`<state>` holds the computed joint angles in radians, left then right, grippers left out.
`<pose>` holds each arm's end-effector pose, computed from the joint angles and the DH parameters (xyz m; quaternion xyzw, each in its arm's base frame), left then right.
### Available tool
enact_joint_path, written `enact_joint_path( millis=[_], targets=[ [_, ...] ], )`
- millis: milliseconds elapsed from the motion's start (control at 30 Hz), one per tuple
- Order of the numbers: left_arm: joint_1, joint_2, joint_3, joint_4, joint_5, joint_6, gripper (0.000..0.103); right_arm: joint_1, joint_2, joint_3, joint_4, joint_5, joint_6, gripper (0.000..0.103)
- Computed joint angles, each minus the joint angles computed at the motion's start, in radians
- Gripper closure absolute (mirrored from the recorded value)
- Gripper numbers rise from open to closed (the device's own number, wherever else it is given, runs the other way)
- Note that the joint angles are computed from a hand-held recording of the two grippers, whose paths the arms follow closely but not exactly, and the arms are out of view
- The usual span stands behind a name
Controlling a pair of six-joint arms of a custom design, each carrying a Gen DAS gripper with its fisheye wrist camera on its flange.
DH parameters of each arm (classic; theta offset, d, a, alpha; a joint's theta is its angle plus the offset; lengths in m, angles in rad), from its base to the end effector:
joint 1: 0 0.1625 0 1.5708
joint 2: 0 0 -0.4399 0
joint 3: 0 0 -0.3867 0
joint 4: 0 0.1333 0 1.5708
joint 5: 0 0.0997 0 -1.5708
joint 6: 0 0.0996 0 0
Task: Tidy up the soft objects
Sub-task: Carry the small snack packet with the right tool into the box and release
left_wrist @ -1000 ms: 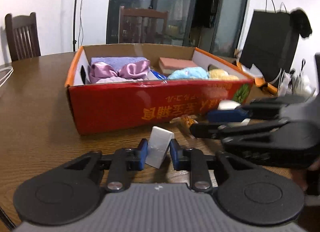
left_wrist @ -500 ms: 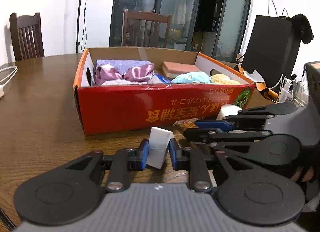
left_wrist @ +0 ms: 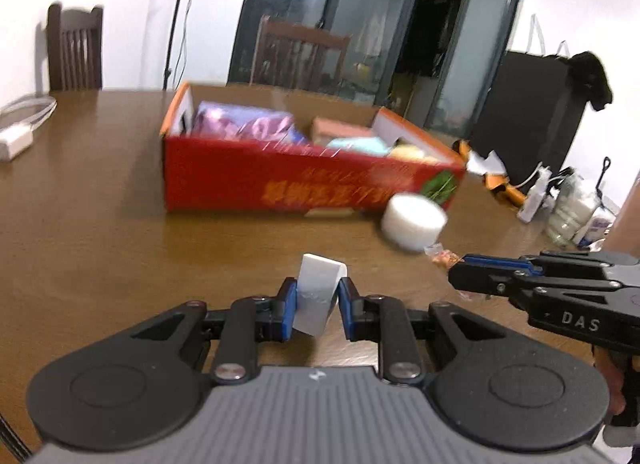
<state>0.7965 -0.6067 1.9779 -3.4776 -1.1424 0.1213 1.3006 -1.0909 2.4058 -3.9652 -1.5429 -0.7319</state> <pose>-0.2737 -0.5297 0.0073 0.3573 0.8738 -0.3106 0.1112 0.0148 -0.4563 0.2195 0.2032 -0.8334 0.4565 0.2363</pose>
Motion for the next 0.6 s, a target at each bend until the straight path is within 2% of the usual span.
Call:
enact_joint_path(
  millis=[67,167,267,367,433,500,600],
  targets=[
    [-0.009,-0.001,-0.017,0.001,-0.022,0.014,0.08,-0.017,-0.03,0.013,0.001,0.044,0.008,0.091],
    [-0.011,0.005,-0.092,0.049,-0.058,0.058,0.08,-0.036,-0.101,-0.004,0.085,0.12,0.007,0.091],
    [-0.004,0.043,-0.238,0.129,-0.079,0.118,0.08,-0.01,-0.138,-0.111,0.205,0.133,-0.011,0.091],
    [0.014,0.115,-0.442,0.298,-0.056,0.122,0.079,0.021,-0.125,-0.29,0.386,0.111,0.018,0.091],
    [0.038,0.181,-0.615,0.487,-0.058,0.089,0.079,0.035,-0.09,-0.446,0.561,0.095,0.087,0.091],
    [0.05,0.25,-0.756,0.615,-0.02,0.049,0.079,0.045,-0.03,-0.615,0.746,0.074,0.163,0.091],
    [0.059,0.345,-0.923,0.734,0.044,0.06,0.079,0.073,0.099,-0.859,0.948,-0.045,0.219,0.091]
  ],
)
